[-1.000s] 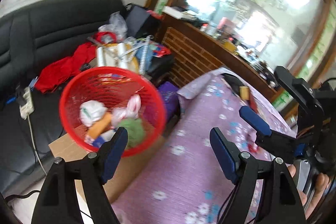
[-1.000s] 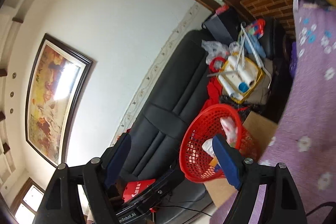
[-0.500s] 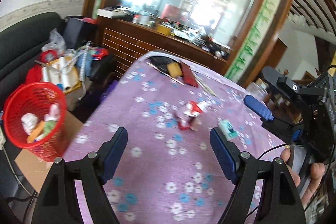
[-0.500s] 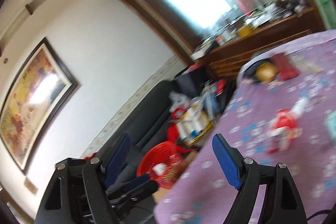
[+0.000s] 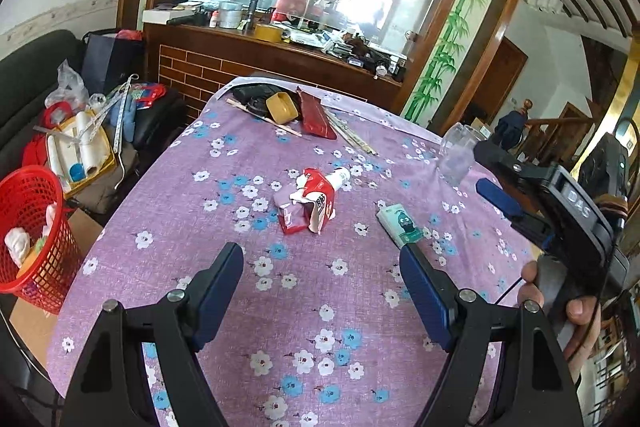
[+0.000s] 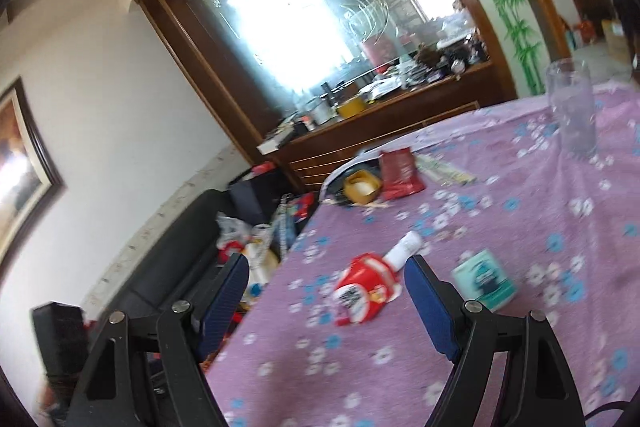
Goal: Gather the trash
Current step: 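Move both tools back toward the remaining trash on the table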
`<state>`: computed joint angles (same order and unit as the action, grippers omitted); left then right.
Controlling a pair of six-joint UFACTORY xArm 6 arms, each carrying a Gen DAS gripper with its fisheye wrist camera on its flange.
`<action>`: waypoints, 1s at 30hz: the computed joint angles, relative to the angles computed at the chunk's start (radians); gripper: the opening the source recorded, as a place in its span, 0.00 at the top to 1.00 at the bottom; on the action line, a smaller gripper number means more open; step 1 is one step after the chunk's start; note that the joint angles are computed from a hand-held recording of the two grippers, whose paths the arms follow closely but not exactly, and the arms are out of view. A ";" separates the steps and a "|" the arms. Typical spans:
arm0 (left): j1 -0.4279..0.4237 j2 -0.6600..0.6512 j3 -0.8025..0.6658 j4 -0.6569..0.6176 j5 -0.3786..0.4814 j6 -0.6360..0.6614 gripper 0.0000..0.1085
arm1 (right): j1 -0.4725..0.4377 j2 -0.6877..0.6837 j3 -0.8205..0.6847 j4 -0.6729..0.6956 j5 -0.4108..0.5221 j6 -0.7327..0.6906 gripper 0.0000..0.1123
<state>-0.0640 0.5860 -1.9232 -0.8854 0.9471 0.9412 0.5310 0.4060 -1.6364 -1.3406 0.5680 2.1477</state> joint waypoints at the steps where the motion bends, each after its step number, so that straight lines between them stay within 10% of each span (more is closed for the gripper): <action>1: -0.004 -0.001 0.003 0.002 -0.004 0.000 0.26 | -0.002 0.004 -0.004 0.001 0.012 -0.012 0.26; 30: -0.098 0.138 -0.127 0.117 -0.039 -0.121 0.26 | -0.082 -0.035 0.185 -0.068 0.012 0.201 0.26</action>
<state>-0.1616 0.7244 -2.0498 -0.7682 0.9077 0.8202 0.4487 0.3710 -1.4510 -1.4082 0.5796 2.3491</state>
